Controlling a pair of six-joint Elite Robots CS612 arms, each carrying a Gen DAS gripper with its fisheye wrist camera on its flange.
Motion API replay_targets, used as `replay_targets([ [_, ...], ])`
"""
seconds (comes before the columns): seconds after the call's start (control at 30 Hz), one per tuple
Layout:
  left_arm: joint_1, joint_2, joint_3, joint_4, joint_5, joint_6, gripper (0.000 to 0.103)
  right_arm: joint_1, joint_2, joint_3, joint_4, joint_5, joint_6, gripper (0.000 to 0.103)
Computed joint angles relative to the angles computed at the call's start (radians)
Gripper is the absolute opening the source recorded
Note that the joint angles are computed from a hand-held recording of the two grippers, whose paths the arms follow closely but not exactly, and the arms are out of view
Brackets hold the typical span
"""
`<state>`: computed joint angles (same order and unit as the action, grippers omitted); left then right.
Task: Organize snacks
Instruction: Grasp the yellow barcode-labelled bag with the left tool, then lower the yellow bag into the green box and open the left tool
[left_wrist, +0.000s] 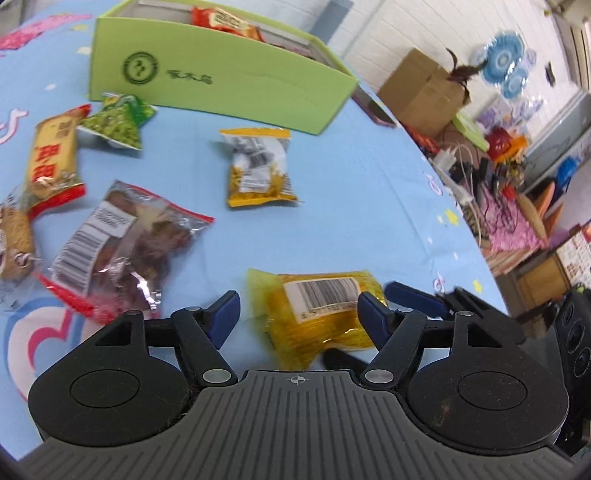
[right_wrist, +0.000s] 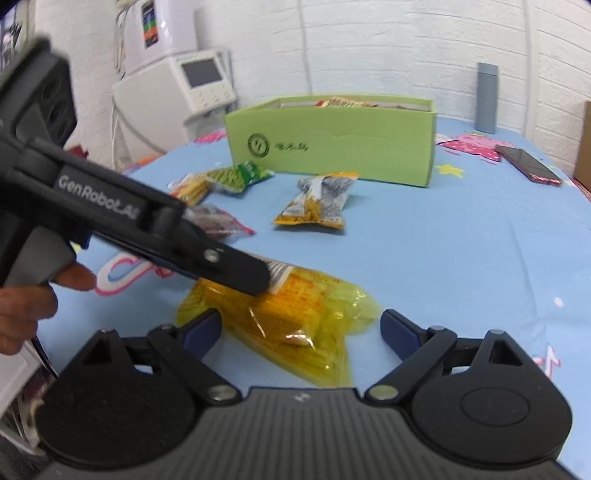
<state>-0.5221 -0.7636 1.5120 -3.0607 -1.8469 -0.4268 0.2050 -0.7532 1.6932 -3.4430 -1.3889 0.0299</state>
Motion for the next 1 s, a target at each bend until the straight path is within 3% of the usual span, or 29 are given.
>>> replay_targets([
  [0.13, 0.011, 0.007, -0.003, -0.004, -0.034, -0.020, 0.064, 0.007, -0.010, 0.043, -0.051, -0.041, 0.111, 0.093],
  [0.3, 0.009, 0.015, -0.012, -0.005, -0.065, 0.001, 0.063, 0.020, 0.001, 0.020, -0.061, -0.047, 0.101, 0.093],
  [0.33, 0.008, 0.015, -0.011, -0.008, -0.063, 0.009, 0.061, 0.021, 0.008, 0.009, -0.058, -0.044, 0.092, 0.092],
  [0.37, 0.008, 0.013, -0.005, -0.016, -0.057, 0.018, 0.048, 0.021, 0.015, -0.003, -0.046, -0.031, 0.080, 0.090],
  [0.47, 0.014, 0.019, -0.013, -0.019, -0.078, 0.016, 0.034, 0.028, 0.024, -0.023, -0.028, -0.026, 0.016, 0.081],
  [0.53, 0.017, 0.018, -0.023, -0.014, -0.078, 0.023, 0.032, 0.024, 0.018, -0.028, -0.007, -0.006, 0.011, 0.075],
  [0.63, 0.018, 0.022, -0.059, -0.007, -0.079, 0.047, 0.032, 0.014, 0.015, -0.044, -0.009, 0.002, 0.014, 0.074],
  [0.83, 0.026, 0.063, -0.212, -0.001, -0.059, 0.087, 0.033, 0.000, 0.032, -0.159, 0.000, -0.046, -0.084, 0.080],
  [1.0, 0.044, 0.165, -0.460, 0.091, -0.032, 0.099, 0.034, -0.024, 0.098, -0.355, 0.081, -0.038, -0.153, 0.081],
])
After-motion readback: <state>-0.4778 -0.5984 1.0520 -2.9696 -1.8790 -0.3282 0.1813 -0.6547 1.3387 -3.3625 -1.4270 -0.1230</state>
